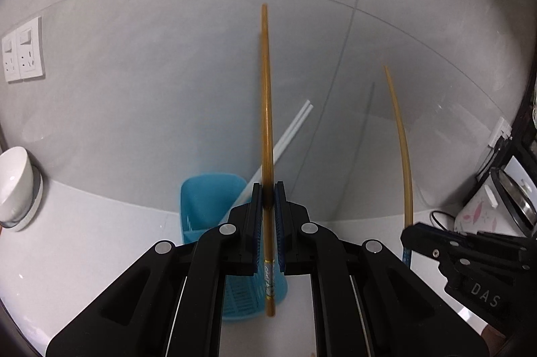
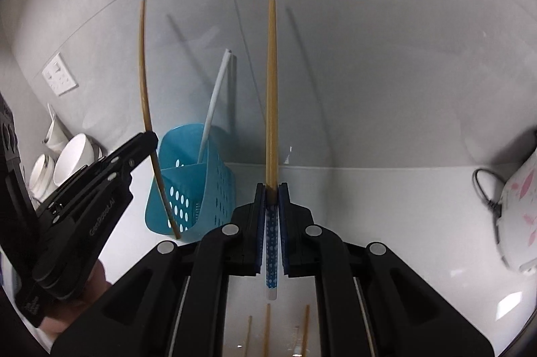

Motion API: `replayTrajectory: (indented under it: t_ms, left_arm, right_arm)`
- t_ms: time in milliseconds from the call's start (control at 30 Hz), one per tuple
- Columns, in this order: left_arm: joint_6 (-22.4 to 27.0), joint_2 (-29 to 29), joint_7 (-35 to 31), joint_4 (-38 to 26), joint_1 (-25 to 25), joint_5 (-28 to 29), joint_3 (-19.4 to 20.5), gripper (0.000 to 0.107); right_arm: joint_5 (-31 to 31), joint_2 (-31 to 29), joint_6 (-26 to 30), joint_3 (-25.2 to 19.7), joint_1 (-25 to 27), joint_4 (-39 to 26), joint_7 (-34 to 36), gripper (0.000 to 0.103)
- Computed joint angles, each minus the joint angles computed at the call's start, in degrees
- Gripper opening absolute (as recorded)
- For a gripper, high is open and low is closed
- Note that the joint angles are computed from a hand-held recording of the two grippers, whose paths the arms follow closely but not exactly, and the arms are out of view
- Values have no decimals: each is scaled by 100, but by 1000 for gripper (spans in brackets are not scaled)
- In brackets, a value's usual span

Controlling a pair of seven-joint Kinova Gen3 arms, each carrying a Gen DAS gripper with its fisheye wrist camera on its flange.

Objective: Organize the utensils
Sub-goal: 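Lift both held chopsticks upright and carry them to the blue holder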

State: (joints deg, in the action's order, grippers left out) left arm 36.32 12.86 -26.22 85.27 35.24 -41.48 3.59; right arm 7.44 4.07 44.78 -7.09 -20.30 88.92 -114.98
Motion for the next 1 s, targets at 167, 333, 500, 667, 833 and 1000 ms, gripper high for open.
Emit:
replayTrajectory:
  t_ms: [167, 333, 500, 667, 833, 1000]
  left_arm:
    - [-275, 55, 385, 221, 124, -504, -184, 7]
    - [-364, 58, 700, 342, 183, -860, -239, 7]
    - [-369, -32, 992, 400, 243, -1266, -238, 7]
    - [-297, 5, 1057, 416, 168, -1364, -143, 7]
    - [-353, 48, 1435, 556, 280, -1737, -207, 7]
    - [-265, 222, 1595, 582, 316, -1833, -159, 7]
  right_arm:
    - [47, 108, -54, 2, -36, 35, -71, 7]
    - [12, 182, -30, 6, -68, 5, -31, 7]
    - [-98, 179, -82, 16, -47, -5, 103, 7]
    - [-235, 68, -383, 3, 1, 143, 260, 7]
    - [-379, 34, -467, 4, 51, 231, 354, 7]
    - [-513, 38, -465, 1, 92, 250, 486, 7]
